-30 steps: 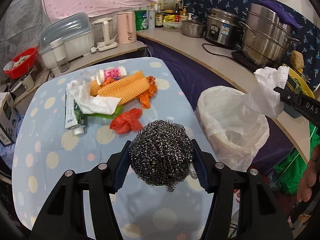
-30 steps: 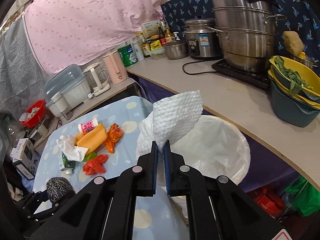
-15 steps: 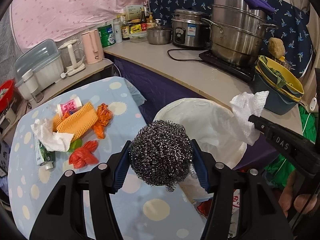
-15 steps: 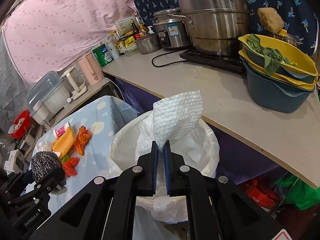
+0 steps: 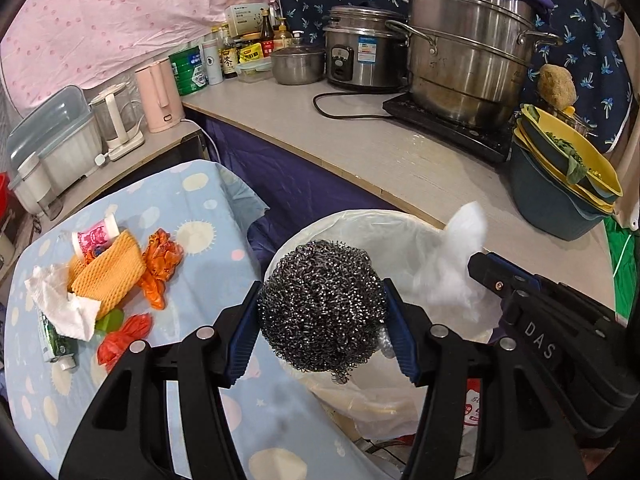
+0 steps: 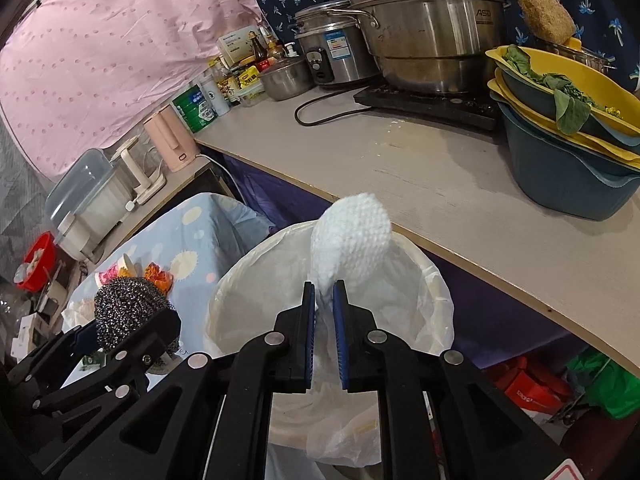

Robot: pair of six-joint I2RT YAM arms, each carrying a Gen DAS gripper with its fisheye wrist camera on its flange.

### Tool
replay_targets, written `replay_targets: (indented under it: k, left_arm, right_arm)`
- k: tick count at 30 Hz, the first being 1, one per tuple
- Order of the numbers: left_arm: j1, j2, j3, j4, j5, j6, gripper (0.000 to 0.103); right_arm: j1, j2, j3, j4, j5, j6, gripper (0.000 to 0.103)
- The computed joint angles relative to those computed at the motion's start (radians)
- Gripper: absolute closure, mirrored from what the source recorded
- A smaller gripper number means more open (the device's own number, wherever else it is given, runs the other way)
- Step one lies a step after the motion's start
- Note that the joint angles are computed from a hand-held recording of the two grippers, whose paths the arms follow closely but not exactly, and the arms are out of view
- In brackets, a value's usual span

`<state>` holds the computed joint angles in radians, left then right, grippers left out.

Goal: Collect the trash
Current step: 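Carry scrubber and tissue over the trash bin with both tools, then open both tools to drop scrubber and tissue into the bin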

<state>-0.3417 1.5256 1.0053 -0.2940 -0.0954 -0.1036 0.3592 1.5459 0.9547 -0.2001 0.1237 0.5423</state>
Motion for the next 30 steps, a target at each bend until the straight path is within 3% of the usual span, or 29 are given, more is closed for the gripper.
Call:
replay_targets:
  k: [2, 7, 14, 30]
  left_arm:
    - [-0.005, 0.019, 0.014, 0.003, -0.010, -0.001, 0.048]
    - [-0.004, 0.052, 0.038, 0.010, -0.015, -0.006, 0.043]
    - [-0.006, 0.053, 0.060, 0.009, -0.027, -0.004, 0.032]
    - [0.060, -0.058, 0.039, -0.030, 0.005, -0.010, 0.031]
  right_arm:
    - [-0.010, 0.009, 0.010, 0.001, -0.005, -0.003, 0.090]
    - [-0.017, -0.035, -0.009, 0.008, 0.014, 0.010, 0.070]
    - [-0.018, -0.116, -0.042, -0.013, 0.031, 0.020, 0.065]
    - [0.068, -0.184, 0.000, -0.069, 0.084, 0.032, 0.060]
